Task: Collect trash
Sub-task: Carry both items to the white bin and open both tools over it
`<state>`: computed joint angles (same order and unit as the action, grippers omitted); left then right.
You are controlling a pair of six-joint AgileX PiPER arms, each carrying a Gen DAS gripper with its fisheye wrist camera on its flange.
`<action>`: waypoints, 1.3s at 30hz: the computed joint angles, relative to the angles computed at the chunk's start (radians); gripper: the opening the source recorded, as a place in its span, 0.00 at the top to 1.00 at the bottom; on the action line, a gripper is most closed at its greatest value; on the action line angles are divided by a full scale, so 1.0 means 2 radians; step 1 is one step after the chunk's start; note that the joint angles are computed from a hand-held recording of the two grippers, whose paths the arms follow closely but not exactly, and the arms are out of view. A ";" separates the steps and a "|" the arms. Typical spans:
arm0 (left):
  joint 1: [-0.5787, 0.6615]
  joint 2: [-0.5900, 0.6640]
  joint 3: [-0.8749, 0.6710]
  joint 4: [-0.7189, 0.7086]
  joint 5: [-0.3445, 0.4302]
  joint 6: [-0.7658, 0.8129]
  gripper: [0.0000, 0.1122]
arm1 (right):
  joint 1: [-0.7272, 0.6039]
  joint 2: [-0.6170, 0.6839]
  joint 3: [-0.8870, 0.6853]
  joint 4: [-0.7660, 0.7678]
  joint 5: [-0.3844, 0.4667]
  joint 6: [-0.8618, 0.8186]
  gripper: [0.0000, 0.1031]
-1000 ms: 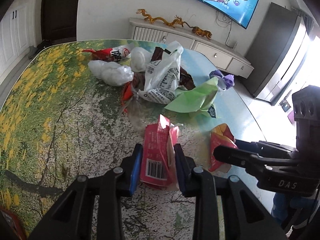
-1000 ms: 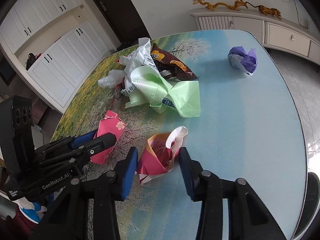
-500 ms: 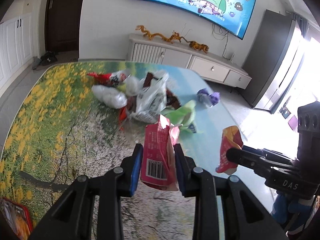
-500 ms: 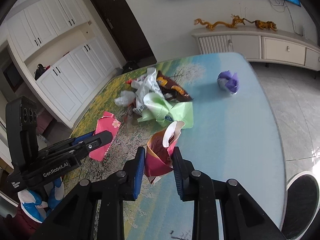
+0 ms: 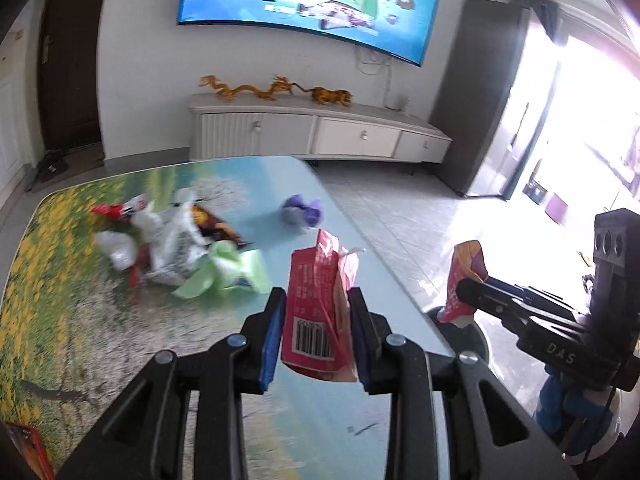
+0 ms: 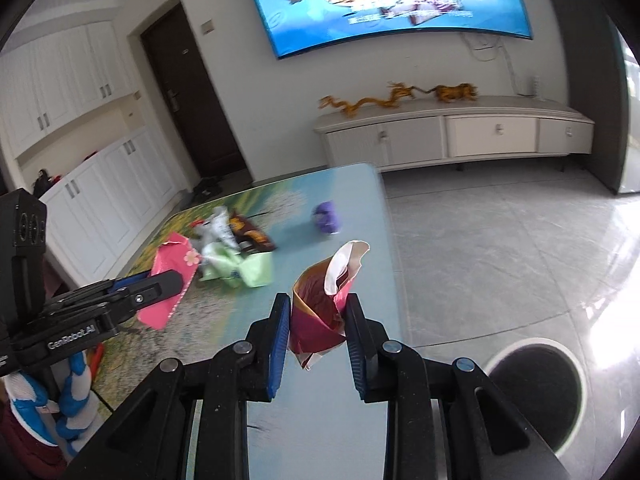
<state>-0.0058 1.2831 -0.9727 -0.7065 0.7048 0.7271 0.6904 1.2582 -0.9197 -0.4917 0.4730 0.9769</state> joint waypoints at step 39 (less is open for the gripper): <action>-0.411 0.506 -0.528 0.208 0.141 -0.300 0.62 | -0.515 0.066 0.218 0.515 -0.076 -0.603 0.51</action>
